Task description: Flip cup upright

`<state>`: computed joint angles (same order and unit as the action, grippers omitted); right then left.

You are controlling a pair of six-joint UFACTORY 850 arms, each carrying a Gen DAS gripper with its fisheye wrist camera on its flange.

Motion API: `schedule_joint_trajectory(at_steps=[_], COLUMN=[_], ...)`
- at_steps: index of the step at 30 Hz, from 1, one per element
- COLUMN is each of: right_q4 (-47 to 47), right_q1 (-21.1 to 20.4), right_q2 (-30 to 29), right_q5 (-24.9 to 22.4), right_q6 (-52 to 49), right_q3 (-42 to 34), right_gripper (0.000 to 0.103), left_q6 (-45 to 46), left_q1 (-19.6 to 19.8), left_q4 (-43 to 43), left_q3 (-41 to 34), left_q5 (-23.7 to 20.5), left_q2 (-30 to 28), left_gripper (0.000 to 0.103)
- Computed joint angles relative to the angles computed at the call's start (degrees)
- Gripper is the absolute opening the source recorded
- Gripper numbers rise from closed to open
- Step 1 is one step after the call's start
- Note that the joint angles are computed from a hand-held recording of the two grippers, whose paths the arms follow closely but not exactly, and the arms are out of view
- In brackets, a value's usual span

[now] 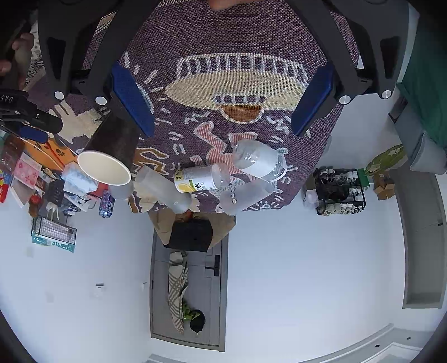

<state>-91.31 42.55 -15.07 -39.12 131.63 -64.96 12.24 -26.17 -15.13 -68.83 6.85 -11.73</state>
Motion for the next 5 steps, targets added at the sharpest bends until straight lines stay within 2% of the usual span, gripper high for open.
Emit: schedule_joint_trajectory(at_steps=[5], right_q4=[1.40], right_q1=[-0.58], right_q2=[-1.00], right_q5=[1.79], right_q6=[-1.77], right_q3=[-1.11], right_gripper=[0.095], left_q6=[-6.05], left_q1=[0.40], left_q4=[5.96], left_q3=[-0.22], left_q5=[-0.72], left_q2=[-0.39], left_gripper=[0.097])
